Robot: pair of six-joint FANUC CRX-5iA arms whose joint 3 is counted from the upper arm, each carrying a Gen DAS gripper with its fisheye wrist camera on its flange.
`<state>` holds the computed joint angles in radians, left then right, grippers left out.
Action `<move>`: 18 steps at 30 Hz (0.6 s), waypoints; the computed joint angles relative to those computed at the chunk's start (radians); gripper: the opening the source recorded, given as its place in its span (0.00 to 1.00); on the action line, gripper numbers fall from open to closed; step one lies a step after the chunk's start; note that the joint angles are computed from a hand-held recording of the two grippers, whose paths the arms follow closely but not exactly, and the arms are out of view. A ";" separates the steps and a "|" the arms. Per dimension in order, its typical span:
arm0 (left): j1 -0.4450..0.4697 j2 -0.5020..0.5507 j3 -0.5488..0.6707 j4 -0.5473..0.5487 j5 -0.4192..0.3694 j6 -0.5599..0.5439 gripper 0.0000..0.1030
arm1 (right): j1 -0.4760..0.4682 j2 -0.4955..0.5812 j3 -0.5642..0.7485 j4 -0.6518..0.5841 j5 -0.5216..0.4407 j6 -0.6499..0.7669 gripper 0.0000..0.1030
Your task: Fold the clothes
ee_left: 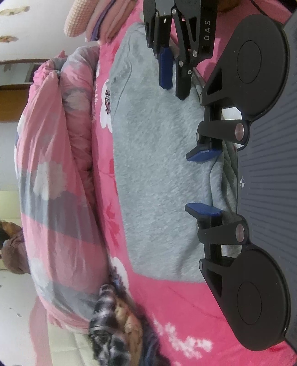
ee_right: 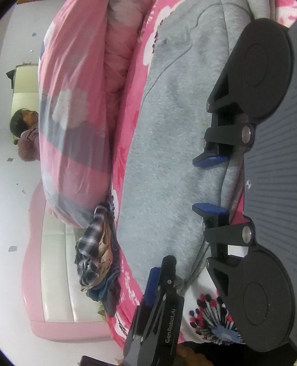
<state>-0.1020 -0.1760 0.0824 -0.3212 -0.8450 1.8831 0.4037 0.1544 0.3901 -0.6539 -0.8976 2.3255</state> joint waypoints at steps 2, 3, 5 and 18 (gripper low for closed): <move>-0.018 -0.005 0.018 -0.039 -0.020 0.021 0.40 | -0.001 -0.004 -0.008 -0.004 0.006 0.004 0.37; -0.025 -0.008 0.026 -0.056 -0.027 0.033 0.40 | -0.001 -0.005 -0.009 -0.004 0.006 0.004 0.37; -0.037 -0.014 0.037 -0.080 -0.030 0.061 0.40 | 0.000 -0.005 -0.009 -0.003 0.007 0.003 0.37; -0.115 0.050 0.066 -0.178 -0.071 0.106 0.43 | 0.003 -0.009 -0.014 0.003 0.016 -0.001 0.39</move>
